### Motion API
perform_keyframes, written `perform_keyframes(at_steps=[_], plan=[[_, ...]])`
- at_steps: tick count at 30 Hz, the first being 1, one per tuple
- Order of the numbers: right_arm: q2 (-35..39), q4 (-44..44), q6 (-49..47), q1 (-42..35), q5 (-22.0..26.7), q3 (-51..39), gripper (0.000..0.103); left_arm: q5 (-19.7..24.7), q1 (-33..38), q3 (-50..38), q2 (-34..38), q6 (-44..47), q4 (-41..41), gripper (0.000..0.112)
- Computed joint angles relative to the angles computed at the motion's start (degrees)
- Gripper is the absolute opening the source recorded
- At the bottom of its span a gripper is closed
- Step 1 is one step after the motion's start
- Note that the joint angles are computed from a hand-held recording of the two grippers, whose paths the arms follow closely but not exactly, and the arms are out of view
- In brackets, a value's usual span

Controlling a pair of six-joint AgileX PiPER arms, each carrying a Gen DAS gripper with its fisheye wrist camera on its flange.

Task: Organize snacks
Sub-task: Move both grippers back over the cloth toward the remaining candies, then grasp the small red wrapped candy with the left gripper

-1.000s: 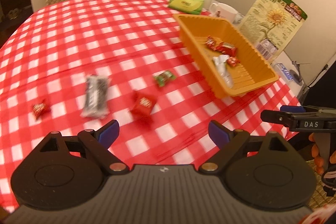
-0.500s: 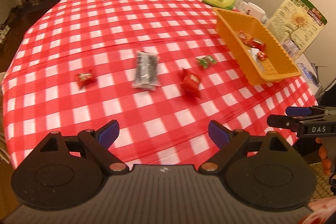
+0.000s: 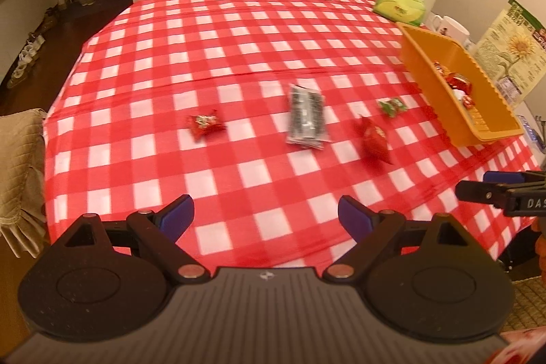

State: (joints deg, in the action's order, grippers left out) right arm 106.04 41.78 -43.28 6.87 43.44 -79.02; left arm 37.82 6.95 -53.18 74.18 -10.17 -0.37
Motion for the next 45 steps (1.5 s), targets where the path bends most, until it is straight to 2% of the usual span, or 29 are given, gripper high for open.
perform_keyframes(at_steps=[13, 21, 27, 36, 39, 45], plan=[[4.0, -3.2, 7.9, 5.0, -4.5, -5.7, 0.095, -4.3, 7.0, -1.9, 5.9, 11.3, -3.5, 0.090], [7.5, -6.8, 15.3, 7.1, -5.6, -10.7, 0.094, -9.6, 9.4, -3.4, 11.3, 21.7, -6.1, 0.083], [9.5, -9.7, 19.8, 8.1, -5.9, -13.7, 0.094, -10.8, 10.0, -6.9, 16.6, 27.8, -6.0, 0.077], [11.3, -12.5, 24.5, 8.6, -5.7, -16.0, 0.094, -12.8, 10.0, -10.4, 22.1, 30.2, -3.1, 0.061], [11.7, -13.1, 25.4, 8.8, -5.7, -16.3, 0.094, -12.9, 9.7, -11.5, 23.5, 30.4, -1.4, 0.052], [12.6, -14.2, 27.0, 9.0, -5.3, -17.6, 0.094, -11.9, 10.5, -13.4, 25.0, 34.7, -5.2, 0.047]])
